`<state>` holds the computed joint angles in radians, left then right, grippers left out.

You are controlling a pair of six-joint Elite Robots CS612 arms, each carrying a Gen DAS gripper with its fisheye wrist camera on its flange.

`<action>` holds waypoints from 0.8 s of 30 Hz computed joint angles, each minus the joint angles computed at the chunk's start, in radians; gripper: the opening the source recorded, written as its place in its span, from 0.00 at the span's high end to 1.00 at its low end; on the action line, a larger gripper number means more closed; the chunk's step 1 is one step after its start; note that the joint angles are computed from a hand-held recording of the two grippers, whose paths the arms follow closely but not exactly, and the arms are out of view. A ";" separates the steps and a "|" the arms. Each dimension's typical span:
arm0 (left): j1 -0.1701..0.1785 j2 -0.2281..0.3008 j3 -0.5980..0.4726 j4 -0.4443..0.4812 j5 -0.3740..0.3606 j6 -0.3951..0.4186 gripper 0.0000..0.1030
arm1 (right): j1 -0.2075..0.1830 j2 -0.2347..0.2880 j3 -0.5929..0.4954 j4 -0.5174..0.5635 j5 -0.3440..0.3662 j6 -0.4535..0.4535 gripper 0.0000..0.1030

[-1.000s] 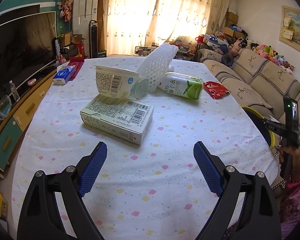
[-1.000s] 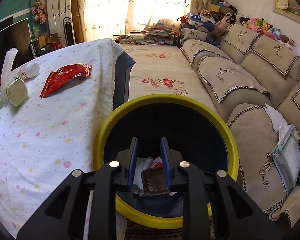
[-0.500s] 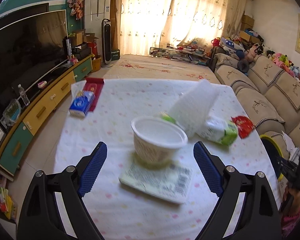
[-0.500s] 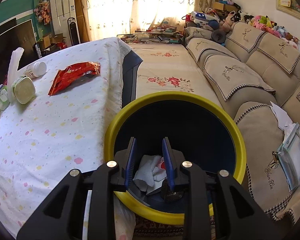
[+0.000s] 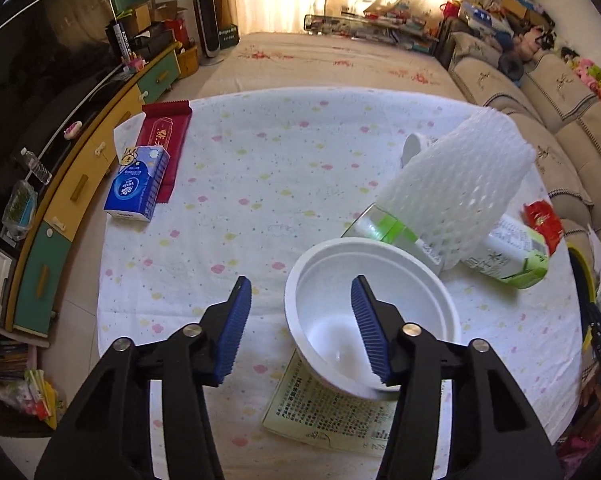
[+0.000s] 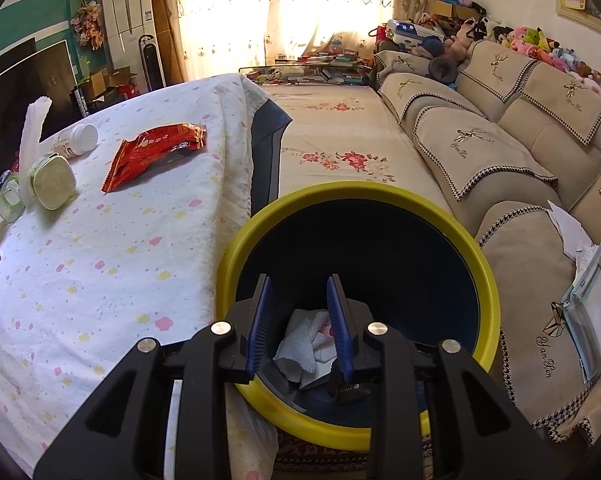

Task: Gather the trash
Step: 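Grasp the rim of the white yogurt cup with the left tool, then carry the yogurt cup over the bin and open the left tool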

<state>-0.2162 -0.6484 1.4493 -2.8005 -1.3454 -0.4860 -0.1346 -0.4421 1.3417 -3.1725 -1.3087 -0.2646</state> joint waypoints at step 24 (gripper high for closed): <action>-0.067 -0.102 0.113 -0.112 0.060 0.081 0.90 | -0.032 -0.025 0.061 -0.037 0.051 0.035 0.69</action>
<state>-0.2833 -0.7507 1.5623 -2.9129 -1.2854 -0.4048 -0.1663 -0.4669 1.4029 -3.2092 -1.2578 -0.2293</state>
